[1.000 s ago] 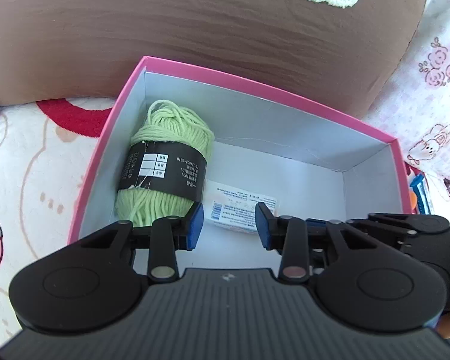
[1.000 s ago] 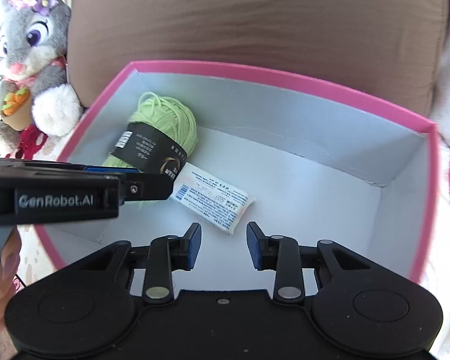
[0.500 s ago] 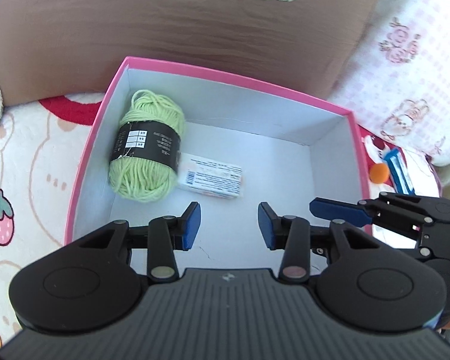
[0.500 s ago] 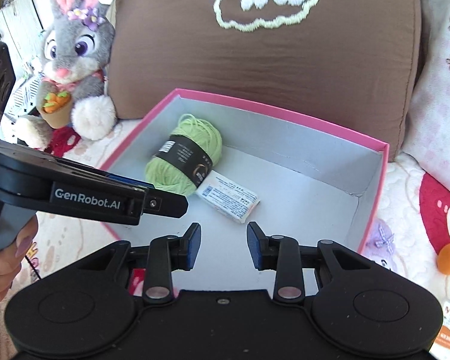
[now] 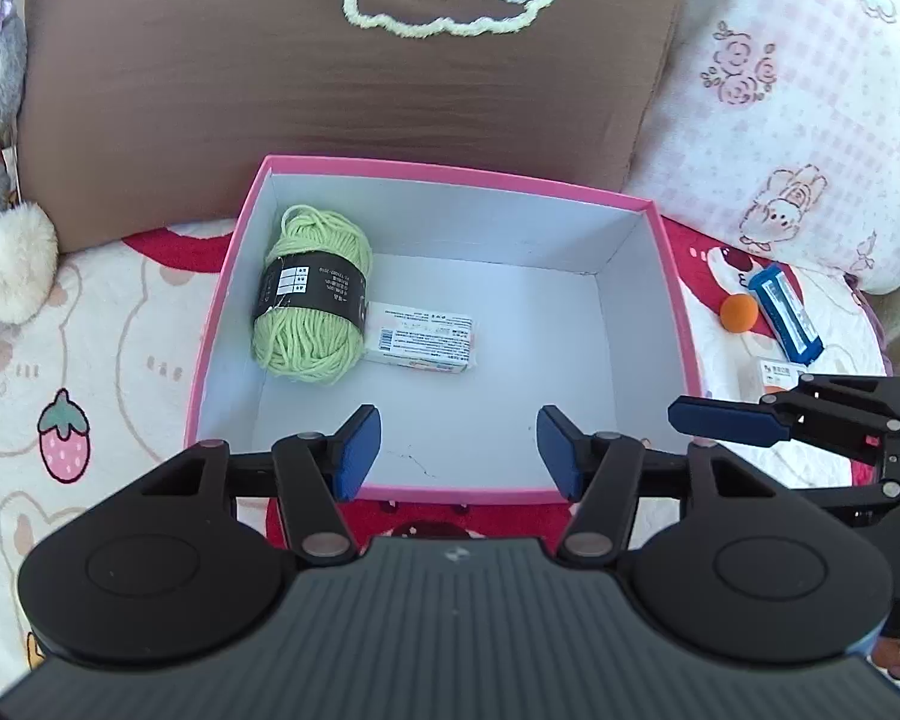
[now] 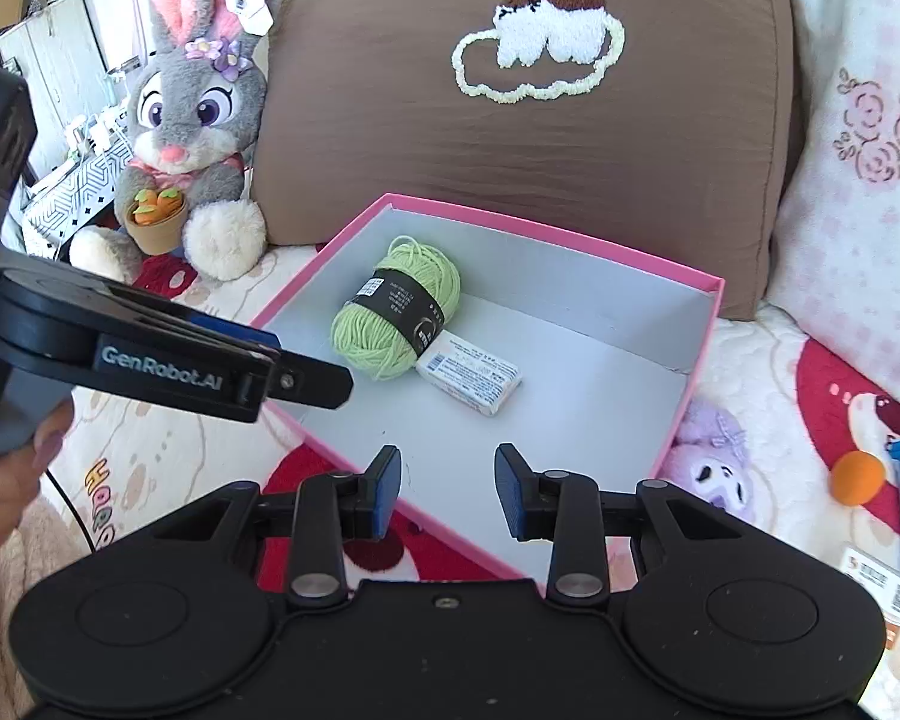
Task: Organize objects
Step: 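Open the left tool and withdraw it from the pink box, then move the left tool toward the clear dental-floss box on the quilt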
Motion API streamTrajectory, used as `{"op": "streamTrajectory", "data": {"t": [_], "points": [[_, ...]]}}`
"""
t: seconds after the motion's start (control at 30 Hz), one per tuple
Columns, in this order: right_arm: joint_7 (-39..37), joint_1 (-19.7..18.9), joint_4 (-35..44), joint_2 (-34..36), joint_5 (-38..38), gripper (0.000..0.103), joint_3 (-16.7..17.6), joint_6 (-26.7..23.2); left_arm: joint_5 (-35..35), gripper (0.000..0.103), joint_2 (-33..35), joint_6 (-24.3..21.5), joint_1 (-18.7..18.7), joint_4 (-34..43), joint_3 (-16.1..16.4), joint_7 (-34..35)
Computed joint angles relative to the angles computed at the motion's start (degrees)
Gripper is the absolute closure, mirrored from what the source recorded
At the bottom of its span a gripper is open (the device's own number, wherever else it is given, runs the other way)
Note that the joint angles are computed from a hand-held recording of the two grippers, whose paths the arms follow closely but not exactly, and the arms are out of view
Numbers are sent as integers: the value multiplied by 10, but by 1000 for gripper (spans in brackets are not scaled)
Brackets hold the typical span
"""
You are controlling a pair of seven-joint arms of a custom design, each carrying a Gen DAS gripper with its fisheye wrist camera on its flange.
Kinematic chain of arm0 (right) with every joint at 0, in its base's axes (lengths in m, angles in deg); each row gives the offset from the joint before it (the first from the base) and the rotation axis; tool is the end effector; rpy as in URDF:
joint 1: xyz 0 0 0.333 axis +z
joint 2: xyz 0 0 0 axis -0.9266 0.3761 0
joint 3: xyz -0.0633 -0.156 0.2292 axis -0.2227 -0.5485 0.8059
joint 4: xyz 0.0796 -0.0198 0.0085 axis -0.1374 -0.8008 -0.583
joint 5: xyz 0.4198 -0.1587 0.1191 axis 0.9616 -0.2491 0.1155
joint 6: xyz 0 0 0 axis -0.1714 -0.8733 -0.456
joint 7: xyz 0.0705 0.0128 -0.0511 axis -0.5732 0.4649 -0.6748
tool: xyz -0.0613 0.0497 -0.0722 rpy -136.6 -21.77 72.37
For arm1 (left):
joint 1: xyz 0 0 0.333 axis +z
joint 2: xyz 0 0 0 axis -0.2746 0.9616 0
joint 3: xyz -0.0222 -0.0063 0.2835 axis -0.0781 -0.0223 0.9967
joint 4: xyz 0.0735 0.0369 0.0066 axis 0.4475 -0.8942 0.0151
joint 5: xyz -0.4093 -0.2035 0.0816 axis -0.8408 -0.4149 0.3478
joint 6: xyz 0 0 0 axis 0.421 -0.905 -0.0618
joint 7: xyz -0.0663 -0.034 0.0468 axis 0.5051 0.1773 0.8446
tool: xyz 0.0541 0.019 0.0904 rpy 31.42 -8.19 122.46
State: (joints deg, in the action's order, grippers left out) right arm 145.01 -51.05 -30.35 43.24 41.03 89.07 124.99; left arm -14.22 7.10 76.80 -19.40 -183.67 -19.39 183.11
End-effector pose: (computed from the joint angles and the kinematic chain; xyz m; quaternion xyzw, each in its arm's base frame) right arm 0.6117 0.2594 0.3688 -0.7773 0.5102 -0.1222 0.3472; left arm 0.6480 -0.1277 0.4077 -0.6164 0.7242 -0.2837 0.1230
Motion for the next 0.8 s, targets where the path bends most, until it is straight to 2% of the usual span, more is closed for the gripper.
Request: {"op": "streamTrajectory", "data": {"t": [0.17, 0.27, 0.33, 0.5, 0.57, 0.67, 0.8], "points": [[29, 9, -36, -39, -38, 63, -12, -7, 13, 43, -31, -7, -7, -22, 0, 2], [56, 15, -56, -65, -71, 62, -22, -15, -30, 43, -39, -37, -12, -16, 3, 46], [76, 18, -69, -83, -95, 62, -28, -28, -34, 43, -48, -52, -14, -16, 4, 51], [91, 25, -105, -130, -124, 61, -40, -47, 9, 42, -85, -48, -20, -43, 6, 39], [98, 28, -118, -147, -136, 60, -44, -53, 31, 39, -95, -40, -21, -52, 6, 32], [96, 33, -133, -170, -147, 59, -50, -69, 99, 39, -104, -35, -16, -58, 1, -19], [102, 37, -147, -197, -153, 57, -56, -104, 95, 37, -127, -39, -27, -75, 8, -9]]}}
